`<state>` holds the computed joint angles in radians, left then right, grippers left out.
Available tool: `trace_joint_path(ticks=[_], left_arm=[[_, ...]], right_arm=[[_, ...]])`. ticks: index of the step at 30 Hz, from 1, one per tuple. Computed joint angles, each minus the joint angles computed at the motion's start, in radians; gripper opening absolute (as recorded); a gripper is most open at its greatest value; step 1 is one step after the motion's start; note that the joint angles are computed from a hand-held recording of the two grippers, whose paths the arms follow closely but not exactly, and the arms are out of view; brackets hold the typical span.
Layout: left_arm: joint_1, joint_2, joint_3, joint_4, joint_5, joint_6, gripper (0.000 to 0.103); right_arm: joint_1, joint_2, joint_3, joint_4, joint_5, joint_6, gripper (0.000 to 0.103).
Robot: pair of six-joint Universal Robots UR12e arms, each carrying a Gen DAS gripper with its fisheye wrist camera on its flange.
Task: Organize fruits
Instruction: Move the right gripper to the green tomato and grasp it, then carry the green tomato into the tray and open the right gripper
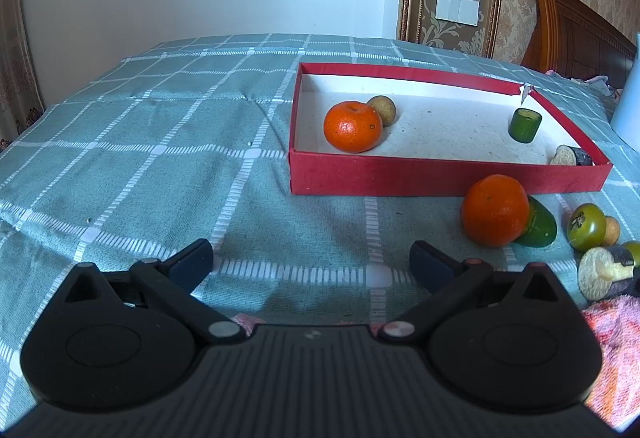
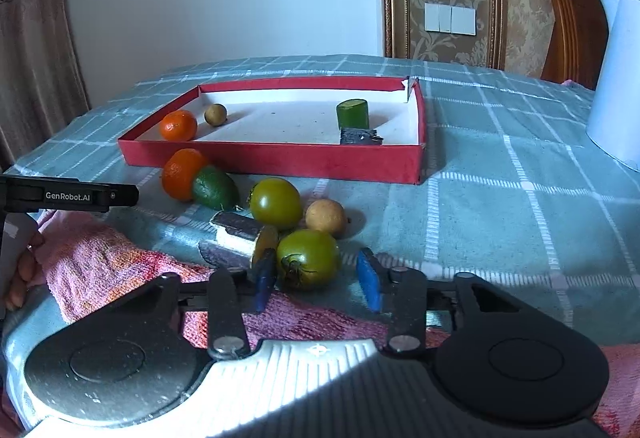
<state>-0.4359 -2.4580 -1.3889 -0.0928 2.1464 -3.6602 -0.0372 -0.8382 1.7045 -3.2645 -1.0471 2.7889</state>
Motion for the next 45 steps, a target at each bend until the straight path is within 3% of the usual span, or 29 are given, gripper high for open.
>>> trace_joint_path(ticks=[12,22,33,45], left_arm=[[0.0,-0.001,0.001,0.001,0.0,0.0,0.103],[0.0,-0.001,0.001,0.001,0.0,0.001,0.103],[0.0,-0.001,0.002,0.001,0.0,0.001,0.103],[0.0,-0.001,0.002,0.002,0.0,0.001,0.103]], right_arm=[[-0.007,0.005,-0.004,-0.087,0.007,0.066,0.034],[0.031,0.06,-0.132,-0.117,-0.037,0.057,0.034],[0.095,0.138,-0.298,0.035,-0.125,-0.04,0.034],[0.123,0.184,-0.392,0.147,-0.189,-0.059,0.034]])
